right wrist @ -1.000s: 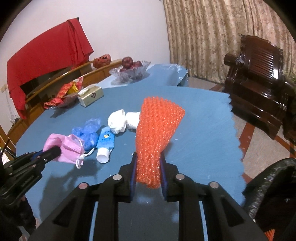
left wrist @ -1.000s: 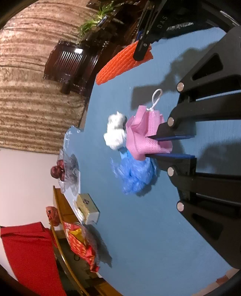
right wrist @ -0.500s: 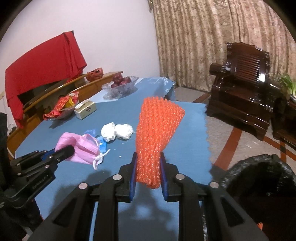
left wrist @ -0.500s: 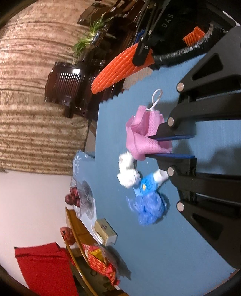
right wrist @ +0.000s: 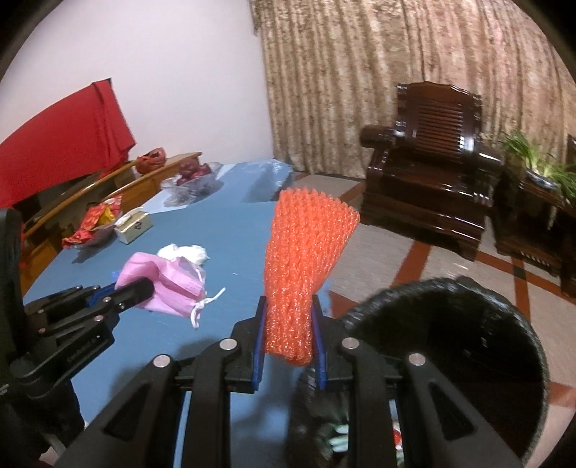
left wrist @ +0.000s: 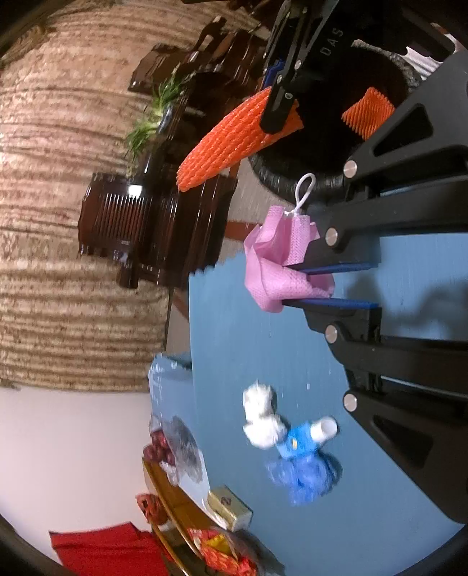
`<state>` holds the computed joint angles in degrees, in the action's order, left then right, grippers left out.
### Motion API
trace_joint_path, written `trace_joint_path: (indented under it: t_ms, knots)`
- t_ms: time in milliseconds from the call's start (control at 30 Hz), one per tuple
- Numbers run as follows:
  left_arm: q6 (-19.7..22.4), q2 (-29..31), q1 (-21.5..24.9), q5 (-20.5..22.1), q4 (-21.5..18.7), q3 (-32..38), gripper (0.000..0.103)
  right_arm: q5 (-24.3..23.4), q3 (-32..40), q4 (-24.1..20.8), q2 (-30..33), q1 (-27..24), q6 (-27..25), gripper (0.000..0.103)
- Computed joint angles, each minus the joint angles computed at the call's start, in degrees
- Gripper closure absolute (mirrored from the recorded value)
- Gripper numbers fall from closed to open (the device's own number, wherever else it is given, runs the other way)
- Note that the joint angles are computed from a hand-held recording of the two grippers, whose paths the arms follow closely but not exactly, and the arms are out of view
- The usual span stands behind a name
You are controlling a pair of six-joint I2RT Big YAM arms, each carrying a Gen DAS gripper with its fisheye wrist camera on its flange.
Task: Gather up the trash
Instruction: 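Carry the mask and orange net over the bin and open both tools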
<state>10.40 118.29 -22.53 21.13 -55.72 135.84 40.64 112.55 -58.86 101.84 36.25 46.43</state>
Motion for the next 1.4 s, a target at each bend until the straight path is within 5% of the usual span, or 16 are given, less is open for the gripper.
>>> trace_joint_path:
  t_ms: [433,1100,1267,1400]
  knots:
    - [2.61,-1.63,-5.69,3.45,0.71,-3.74,0.092,7.92,-13.84,-9.75,-11.03,1.54,15.12,0.081]
    - [5.59,0.76,-12.35,3.12,-0.19,-3.75,0.091,7.39,-23.11,-16.98,-16.72,0.93,27.69,0.081]
    - [5.32,3.05,-12.88,3.96,-3.12,-0.61,0.076,6.35,-24.78,-17.61,-17.15,0.62,29.64,0.073]
    - [5.32,3.74,-12.84,4.3,-3.96,0.22,0.056,5.84,-25.93,-17.77,-17.65,0.52,30.58,0.053]
